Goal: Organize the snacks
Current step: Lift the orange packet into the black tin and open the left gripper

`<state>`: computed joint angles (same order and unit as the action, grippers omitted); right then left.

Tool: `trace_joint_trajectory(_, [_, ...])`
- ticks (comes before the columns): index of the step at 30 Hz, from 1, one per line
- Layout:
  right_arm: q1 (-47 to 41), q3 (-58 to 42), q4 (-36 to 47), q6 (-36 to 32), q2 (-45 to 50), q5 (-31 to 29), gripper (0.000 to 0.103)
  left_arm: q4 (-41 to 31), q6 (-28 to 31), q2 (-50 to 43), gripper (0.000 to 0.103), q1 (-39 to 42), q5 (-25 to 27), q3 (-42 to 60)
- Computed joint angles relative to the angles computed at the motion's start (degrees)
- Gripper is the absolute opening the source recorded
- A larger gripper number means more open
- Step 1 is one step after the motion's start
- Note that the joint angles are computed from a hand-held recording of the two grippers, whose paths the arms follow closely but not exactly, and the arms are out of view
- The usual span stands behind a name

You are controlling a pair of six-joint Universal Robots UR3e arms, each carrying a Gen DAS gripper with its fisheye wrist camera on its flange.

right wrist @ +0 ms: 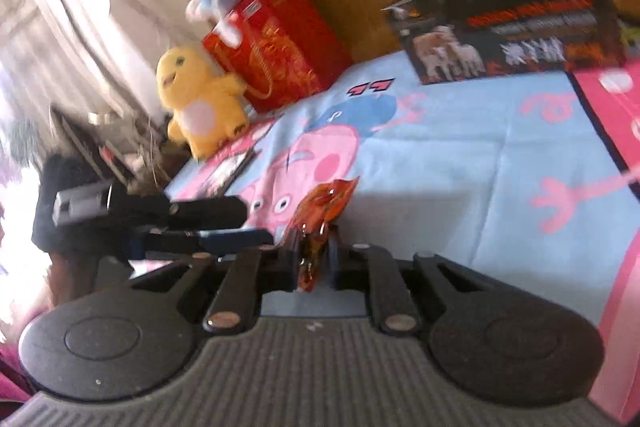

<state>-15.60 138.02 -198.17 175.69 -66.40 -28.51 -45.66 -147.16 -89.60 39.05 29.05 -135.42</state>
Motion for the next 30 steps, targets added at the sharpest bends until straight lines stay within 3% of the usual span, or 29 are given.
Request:
trace_joint_trajectory(5, [-6.10,-0.54,-4.49,10.24,8.11,10.77,0.014,-0.62,-1.35,-4.24,0.069,-3.35,-1.07,3.79])
trace_joint_trajectory(8, [-7.75,-0.86,-10.24,15.99,12.36,15.26,0.013,0.34,-3.35,-8.03,0.051,-7.37,-1.88,7.47])
trace_joint_trajectory(11, [-8.53,-2.33,-15.89,21.90,14.05,16.92,0.013,7.95,-9.95,-11.34,0.048,-11.23,-1.15,10.99])
trace_joint_trajectory(15, [-9.52,-6.59,-15.78,24.23,10.46,14.94,0.013,16.07,-18.62,-17.56,0.046,-16.23,-1.13,21.87])
trace_joint_trajectory(19, [-7.19,-18.05,-14.24,26.42,8.07,7.21,0.013,23.85,-30.75,-27.82,0.046,-24.14,5.59,42.13])
trace_joint_trajectory(22, [-4.15,-29.10,-10.72,23.79,9.14,-0.96,0.013,22.68,-36.02,-37.61,0.047,-29.72,12.37,60.13])
trace_joint_trajectory(27, [0.95,-42.95,-1.11,13.55,13.61,-15.89,0.017,12.98,-36.40,-51.84,0.051,-36.62,23.00,85.11])
trace_joint_trajectory(29, [1.93,-47.64,7.06,10.29,15.34,-20.03,0.022,15.56,-35.14,-53.21,0.059,-39.16,29.08,86.16])
trace_joint_trajectory(30, [1.92,-48.91,8.95,9.74,16.32,-20.79,0.018,16.83,-34.28,-53.13,0.064,-39.76,29.99,85.33])
